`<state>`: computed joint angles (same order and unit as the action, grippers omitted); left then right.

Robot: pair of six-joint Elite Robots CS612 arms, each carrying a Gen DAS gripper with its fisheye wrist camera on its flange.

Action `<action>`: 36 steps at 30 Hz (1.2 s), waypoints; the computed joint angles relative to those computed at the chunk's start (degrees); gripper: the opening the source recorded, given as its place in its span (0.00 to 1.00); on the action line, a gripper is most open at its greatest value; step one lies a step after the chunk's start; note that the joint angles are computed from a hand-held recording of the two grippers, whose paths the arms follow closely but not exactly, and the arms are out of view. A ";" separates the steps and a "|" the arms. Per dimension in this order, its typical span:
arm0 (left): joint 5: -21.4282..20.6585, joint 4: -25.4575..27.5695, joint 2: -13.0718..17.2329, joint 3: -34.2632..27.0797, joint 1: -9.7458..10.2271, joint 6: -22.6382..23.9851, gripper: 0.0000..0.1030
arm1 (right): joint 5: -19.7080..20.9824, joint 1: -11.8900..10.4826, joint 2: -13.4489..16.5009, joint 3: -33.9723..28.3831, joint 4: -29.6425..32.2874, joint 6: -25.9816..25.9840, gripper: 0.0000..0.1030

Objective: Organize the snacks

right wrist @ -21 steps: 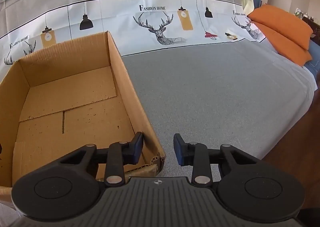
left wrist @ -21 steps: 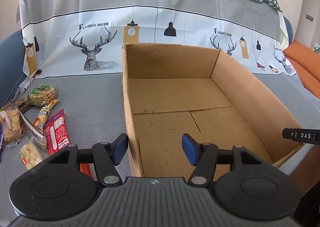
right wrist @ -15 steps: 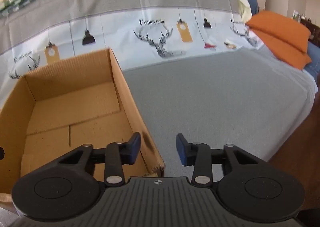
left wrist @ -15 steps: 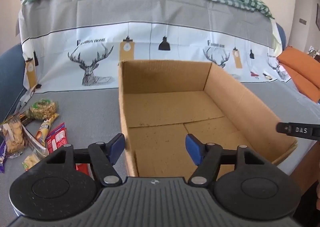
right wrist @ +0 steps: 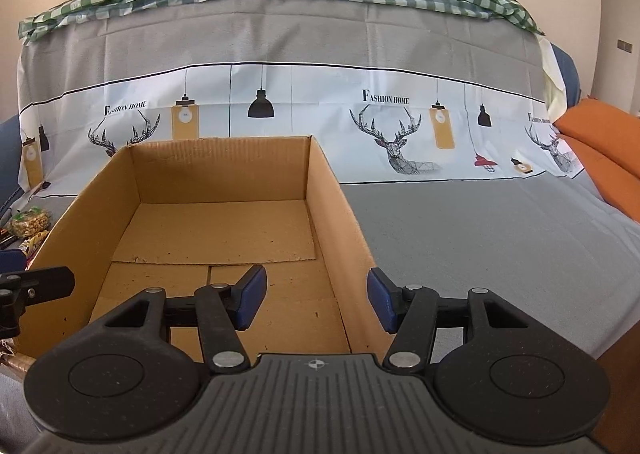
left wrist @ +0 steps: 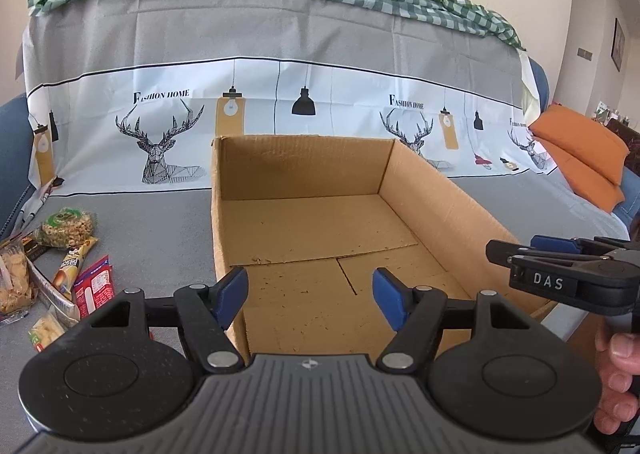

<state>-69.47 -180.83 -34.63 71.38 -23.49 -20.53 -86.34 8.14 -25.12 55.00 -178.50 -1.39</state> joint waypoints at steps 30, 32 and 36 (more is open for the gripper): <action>-14.01 6.89 -5.78 6.97 9.99 -20.17 0.30 | 13.81 5.16 0.64 -0.82 -10.35 -0.80 0.52; -14.21 10.09 -5.92 6.86 10.86 -24.54 0.33 | 15.12 5.74 0.90 -0.97 -9.70 -2.41 0.52; -14.15 14.64 -5.93 6.74 11.82 -28.78 0.47 | 19.15 6.55 1.42 -1.04 -8.70 -6.86 0.52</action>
<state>-83.62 -166.18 -40.56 78.12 -11.67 -49.31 -67.19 14.69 -23.70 53.95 -187.20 -8.24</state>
